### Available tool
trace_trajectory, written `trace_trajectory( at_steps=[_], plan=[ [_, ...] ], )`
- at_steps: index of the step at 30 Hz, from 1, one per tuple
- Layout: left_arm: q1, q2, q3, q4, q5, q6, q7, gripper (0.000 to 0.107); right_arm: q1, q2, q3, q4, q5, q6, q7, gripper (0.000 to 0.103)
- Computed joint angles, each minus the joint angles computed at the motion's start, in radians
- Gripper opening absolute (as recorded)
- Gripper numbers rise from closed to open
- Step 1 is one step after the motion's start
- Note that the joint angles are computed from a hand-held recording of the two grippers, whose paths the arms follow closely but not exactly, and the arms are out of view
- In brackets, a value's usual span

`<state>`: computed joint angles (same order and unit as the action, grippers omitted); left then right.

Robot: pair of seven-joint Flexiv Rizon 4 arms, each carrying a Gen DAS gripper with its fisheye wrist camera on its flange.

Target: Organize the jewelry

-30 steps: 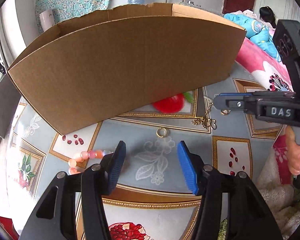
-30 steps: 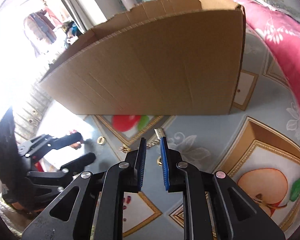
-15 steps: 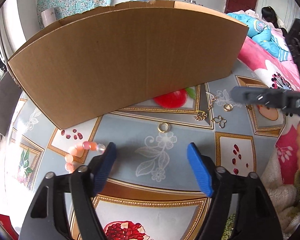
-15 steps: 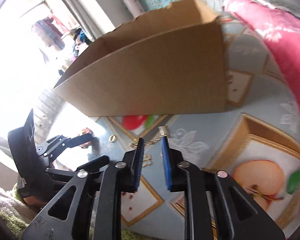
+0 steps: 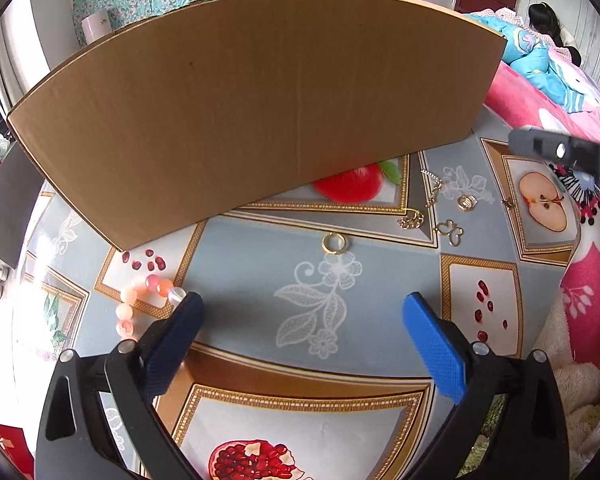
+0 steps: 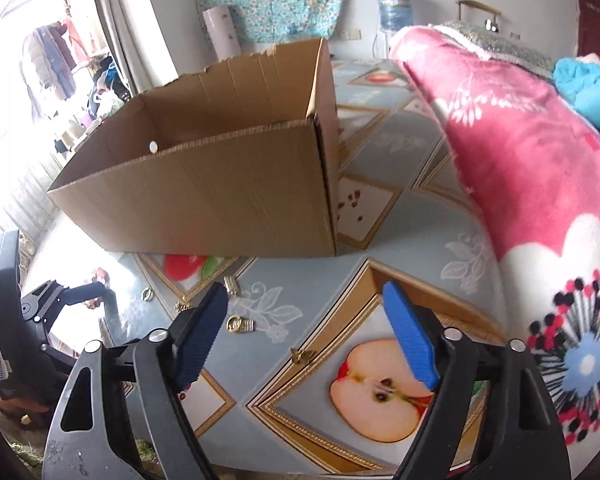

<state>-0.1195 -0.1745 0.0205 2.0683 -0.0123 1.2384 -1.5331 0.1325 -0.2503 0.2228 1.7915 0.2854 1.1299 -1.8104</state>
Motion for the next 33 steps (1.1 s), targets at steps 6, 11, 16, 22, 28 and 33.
trace_trajectory(
  at_steps=[6,11,16,22,28,33],
  plan=[
    [0.003,-0.006,-0.007,-0.013,-0.011,-0.017,0.024,0.098,0.046,0.024,-0.041,0.061,-0.157,0.080,0.045,0.093],
    [0.006,-0.005,-0.010,-0.004,-0.026,-0.005,0.046,0.098,0.122,0.065,-0.164,0.216,-0.493,0.268,0.311,0.095],
    [0.009,-0.006,-0.014,0.002,-0.042,0.002,0.068,0.098,0.090,0.085,-0.112,0.251,-0.554,0.246,0.319,0.095],
    [0.022,-0.009,-0.032,0.024,-0.102,0.041,0.150,0.098,0.105,0.069,-0.057,0.218,-0.463,0.163,0.299,0.094],
    [0.026,-0.010,-0.039,0.038,-0.144,0.068,0.203,0.098,0.110,0.022,-0.022,0.145,-0.400,0.069,0.283,0.045],
    [0.023,-0.006,-0.040,0.058,-0.166,0.098,0.225,0.098,0.117,-0.003,-0.015,0.108,-0.360,0.020,0.238,0.025]
  ],
)
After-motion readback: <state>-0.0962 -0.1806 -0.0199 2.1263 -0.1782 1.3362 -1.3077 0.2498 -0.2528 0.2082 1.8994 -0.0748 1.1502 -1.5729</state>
